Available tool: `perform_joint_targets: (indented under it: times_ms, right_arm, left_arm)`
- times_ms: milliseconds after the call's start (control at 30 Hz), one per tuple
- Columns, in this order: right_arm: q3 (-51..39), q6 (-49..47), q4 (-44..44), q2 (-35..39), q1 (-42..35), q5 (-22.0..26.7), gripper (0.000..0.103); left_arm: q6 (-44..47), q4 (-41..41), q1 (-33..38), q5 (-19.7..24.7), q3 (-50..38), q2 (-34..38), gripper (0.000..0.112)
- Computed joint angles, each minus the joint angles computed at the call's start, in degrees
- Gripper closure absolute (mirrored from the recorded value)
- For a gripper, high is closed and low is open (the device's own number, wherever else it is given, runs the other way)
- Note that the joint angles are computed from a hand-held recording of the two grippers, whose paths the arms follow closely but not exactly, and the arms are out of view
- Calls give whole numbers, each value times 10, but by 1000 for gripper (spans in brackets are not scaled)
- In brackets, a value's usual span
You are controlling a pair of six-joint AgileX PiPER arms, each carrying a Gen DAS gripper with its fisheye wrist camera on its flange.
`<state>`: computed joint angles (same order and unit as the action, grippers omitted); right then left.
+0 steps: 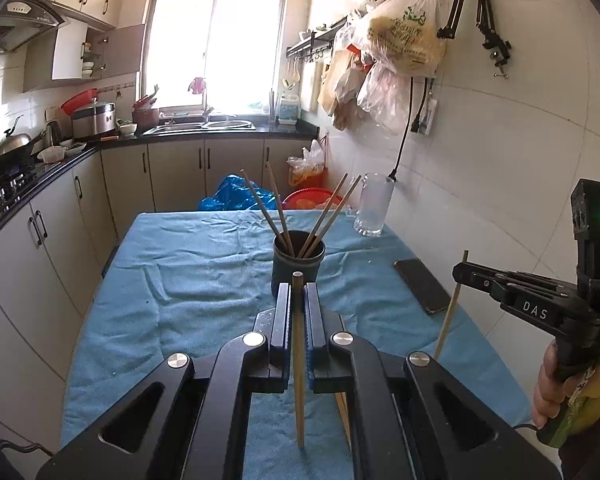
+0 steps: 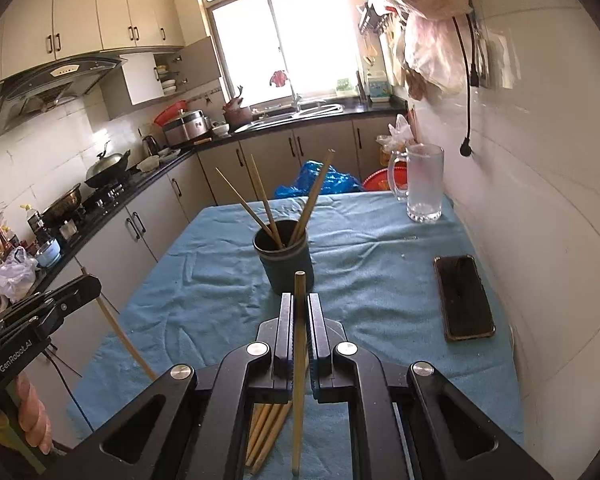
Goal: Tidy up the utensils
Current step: 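Lift both chopsticks upright and carry them over the black holder, then open both grippers to drop the chopsticks into the black holder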
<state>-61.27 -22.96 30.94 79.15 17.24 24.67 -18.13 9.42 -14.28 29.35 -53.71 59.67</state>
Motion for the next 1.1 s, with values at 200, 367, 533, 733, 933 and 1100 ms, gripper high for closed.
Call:
perform_joint_targets:
  times_ms: [200, 367, 533, 733, 933, 1100]
  right_arm:
    - [-32, 9, -9, 6, 3, 6, 97]
    - [-77, 28, -29, 22, 7, 12, 97]
    - [-151, 52, -52, 54, 9, 25, 97]
    - [-291, 97, -74, 131, 9, 57, 97]
    - [-436, 157, -110, 223, 17, 73, 97]
    - [-558, 210, -138, 309, 16, 94, 97]
  left_arm:
    - [97, -101, 39, 11, -49, 24, 107]
    - [132, -125, 51, 26, -108, 55, 107]
    - [149, -128, 57, 42, -186, 96, 107]
    - [119, -81, 54, 52, -314, 186, 107]
    - [140, -133, 85, 90, -472, 304, 107]
    - [123, -121, 89, 132, -600, 406, 107]
